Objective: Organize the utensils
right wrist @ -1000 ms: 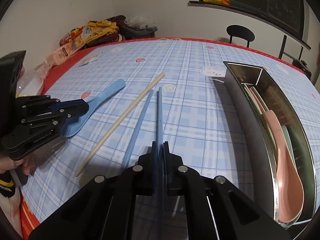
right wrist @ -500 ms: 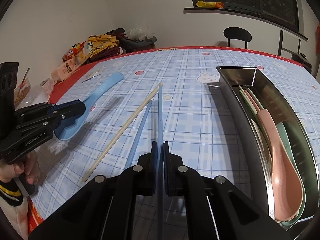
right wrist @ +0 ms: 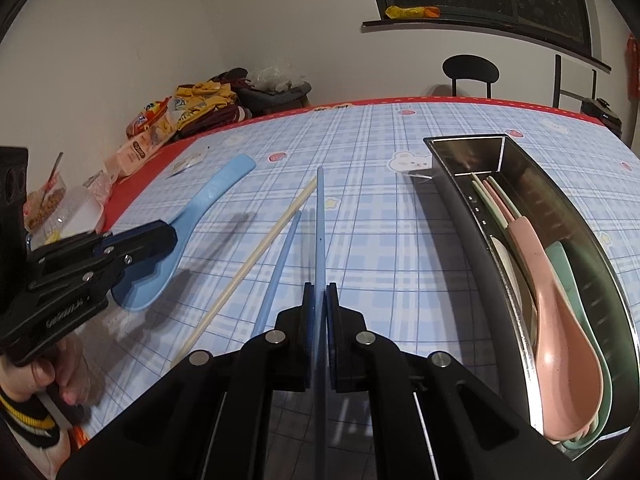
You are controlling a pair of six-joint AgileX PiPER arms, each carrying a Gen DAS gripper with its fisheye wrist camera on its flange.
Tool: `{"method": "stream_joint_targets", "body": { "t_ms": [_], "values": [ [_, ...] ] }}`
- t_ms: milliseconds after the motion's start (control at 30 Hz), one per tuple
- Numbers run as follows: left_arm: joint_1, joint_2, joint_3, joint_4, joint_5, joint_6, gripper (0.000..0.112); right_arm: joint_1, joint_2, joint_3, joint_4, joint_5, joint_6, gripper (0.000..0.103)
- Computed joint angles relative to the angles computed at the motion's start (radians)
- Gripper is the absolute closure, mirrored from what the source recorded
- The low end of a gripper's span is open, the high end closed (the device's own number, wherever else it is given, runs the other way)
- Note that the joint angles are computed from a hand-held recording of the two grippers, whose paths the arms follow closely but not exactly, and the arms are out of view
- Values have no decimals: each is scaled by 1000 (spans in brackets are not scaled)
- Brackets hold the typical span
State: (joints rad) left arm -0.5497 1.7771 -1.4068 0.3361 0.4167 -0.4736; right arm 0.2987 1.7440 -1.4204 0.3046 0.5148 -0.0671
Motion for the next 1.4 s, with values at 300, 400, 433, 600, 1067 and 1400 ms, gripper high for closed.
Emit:
{"method": "stream_joint_targets", "body": {
  "t_ms": [300,400,433,600,1067,1400],
  "values": [
    [-52,-24,21,67,-2,-212,100,-85,-56,29,291,35,-265,97],
    [-92,-5,-16,92,14,-265,100,-140,-78,29,384,76,-374,97],
    [-102,-1,-25,93,16,-273,100,-167,-87,28,417,96,-417,97],
    [-161,50,-124,64,33,-306,100,-296,-104,12,539,183,-590,97],
    [-250,251,-445,-16,141,-320,100,-570,47,-95,843,511,-784,97],
    [-270,228,-451,41,156,-373,100,-614,-42,-50,900,544,-849,102]
  ]
}}
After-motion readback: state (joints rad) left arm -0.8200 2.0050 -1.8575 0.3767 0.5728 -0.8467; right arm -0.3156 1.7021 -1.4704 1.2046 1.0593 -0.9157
